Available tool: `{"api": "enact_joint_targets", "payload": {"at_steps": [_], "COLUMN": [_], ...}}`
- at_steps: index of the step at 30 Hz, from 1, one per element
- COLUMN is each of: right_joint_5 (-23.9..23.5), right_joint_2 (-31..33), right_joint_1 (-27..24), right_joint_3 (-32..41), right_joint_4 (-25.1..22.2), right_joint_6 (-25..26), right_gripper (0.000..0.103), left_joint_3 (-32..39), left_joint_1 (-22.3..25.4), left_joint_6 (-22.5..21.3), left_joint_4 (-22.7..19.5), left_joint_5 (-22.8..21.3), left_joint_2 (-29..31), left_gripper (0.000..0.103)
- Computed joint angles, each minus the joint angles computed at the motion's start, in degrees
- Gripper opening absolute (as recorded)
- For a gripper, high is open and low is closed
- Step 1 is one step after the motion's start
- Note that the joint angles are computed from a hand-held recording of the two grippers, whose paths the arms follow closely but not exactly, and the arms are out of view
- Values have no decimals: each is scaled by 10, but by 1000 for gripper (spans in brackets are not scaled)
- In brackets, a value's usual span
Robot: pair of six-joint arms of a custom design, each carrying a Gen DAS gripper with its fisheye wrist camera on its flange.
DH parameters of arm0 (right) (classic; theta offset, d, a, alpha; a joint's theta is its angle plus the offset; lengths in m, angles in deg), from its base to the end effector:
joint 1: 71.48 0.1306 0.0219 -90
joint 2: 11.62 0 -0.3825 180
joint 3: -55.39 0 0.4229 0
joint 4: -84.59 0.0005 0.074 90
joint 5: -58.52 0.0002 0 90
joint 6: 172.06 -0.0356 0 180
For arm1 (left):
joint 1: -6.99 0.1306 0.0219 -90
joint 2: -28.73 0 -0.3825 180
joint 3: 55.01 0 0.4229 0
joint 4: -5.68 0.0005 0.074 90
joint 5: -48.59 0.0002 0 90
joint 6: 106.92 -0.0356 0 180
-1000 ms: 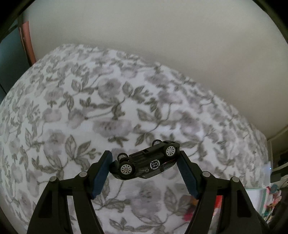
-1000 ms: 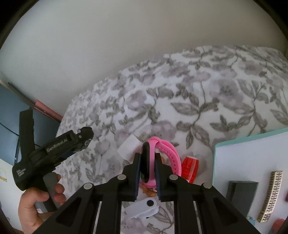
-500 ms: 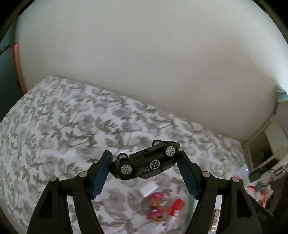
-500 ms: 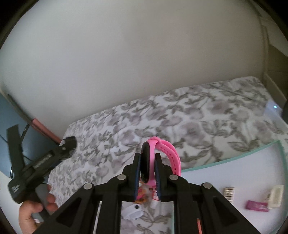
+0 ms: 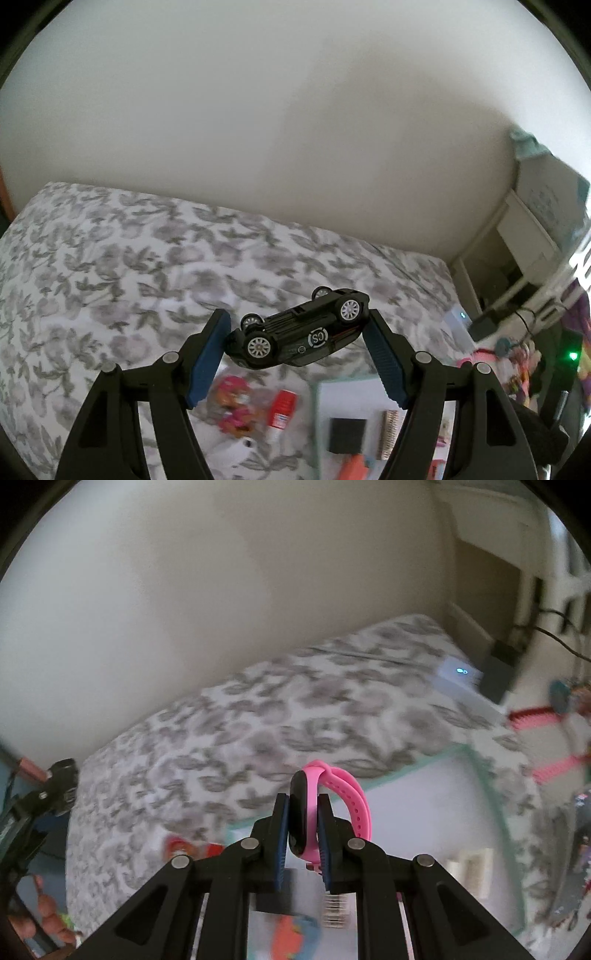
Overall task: Organize rigid objects
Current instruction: 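Carry the toy car and pink watch band into the tray and open both tools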
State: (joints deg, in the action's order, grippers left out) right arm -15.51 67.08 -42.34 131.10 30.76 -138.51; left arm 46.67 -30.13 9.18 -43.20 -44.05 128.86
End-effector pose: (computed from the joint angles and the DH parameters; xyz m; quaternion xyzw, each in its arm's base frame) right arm 0.3791 0.1996 0.3929 0.2626 0.9129 0.0944 0.2979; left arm 0.4680 -0.3528 0.4379 0.0811 0.9277 -0.1724 0.3210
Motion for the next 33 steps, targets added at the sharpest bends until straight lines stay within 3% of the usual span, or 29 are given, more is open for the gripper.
{"api": "enact_joint_targets", "payload": {"at_steps": [4,13,33], "right_joint_5": [3,-2,-55], "right_joint_2": [-21,-40,-43], "right_joint_1": [-22,-52,-97], "right_joint_3": [-19,-47,-94], "right_joint_4": [-48,-99,-92], "right_joint_6": [-7,-7,19], "right_gripper": [15,16,16], "left_joint_3": [27,84,131], "left_joint_1": [-32,-100,-136], "left_joint_6": [-14,-55,-65], "left_joint_4": [-17,-61,-131], "left_joint_5": [5,38,20], "left_joint_2": [26,91,175], "left_gripper": [75,75,75]}}
